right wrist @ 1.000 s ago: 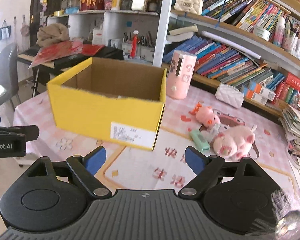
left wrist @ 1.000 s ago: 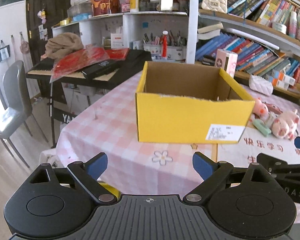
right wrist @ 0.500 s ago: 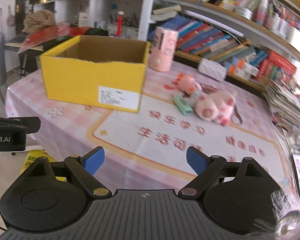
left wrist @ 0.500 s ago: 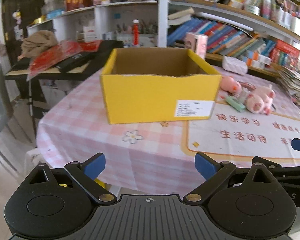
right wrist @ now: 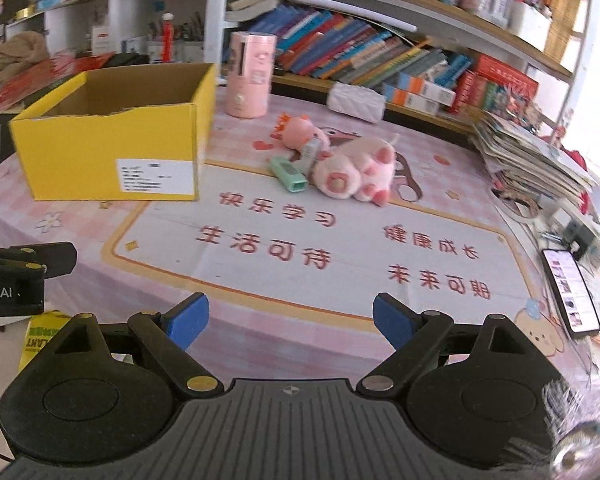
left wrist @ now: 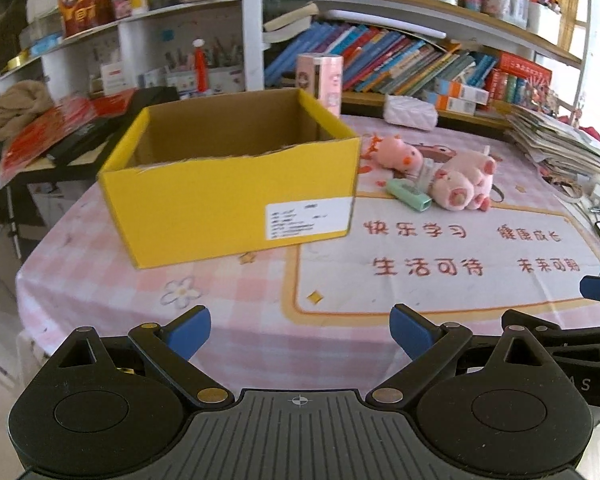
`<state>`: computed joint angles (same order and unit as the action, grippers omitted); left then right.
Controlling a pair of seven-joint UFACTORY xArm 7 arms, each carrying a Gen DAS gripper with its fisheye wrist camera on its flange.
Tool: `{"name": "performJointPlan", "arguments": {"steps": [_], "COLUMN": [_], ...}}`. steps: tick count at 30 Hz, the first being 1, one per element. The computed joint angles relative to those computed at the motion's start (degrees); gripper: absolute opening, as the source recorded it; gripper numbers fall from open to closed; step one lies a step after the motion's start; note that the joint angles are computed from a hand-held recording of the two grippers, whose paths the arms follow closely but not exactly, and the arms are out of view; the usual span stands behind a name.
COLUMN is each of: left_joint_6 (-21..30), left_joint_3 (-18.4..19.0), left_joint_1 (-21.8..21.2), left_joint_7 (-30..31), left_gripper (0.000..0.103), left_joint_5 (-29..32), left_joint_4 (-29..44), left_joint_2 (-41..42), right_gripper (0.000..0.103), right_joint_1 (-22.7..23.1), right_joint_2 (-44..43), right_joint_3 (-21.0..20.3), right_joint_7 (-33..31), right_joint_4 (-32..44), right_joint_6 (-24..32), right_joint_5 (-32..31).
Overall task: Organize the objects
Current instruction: 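Lift both open tools out of the box and back over the table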
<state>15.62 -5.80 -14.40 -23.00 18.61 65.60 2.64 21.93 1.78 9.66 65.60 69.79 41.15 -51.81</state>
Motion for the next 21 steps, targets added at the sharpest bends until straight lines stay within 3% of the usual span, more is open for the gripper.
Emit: {"name": "performJointPlan", "arguments": {"steps": [7,21], "left_joint_6": [1.19,5.21], "left_joint_3": [-0.05,4.82], "left_joint_1": [-2.57,-9.70], "left_joint_7": [1.92,-4.69], "left_gripper": [0.098,0.098], "left_joint_5": [-0.68,2.79], "left_joint_4": [7.70,26.21], "left_joint_2": [6.26,19.50], "right_gripper": [0.090,0.091], "right_joint_1": [-2.41,-6.69], "right_joint_2": [0.38,6.73], "right_joint_3": [-1.74,-6.69], "right_joint_7": [-1.55,-12.22], "right_joint_4": [0.48,7.67], "right_joint_6": [-0.40,-7.99], "right_joint_5": [1.53,7.17]}}
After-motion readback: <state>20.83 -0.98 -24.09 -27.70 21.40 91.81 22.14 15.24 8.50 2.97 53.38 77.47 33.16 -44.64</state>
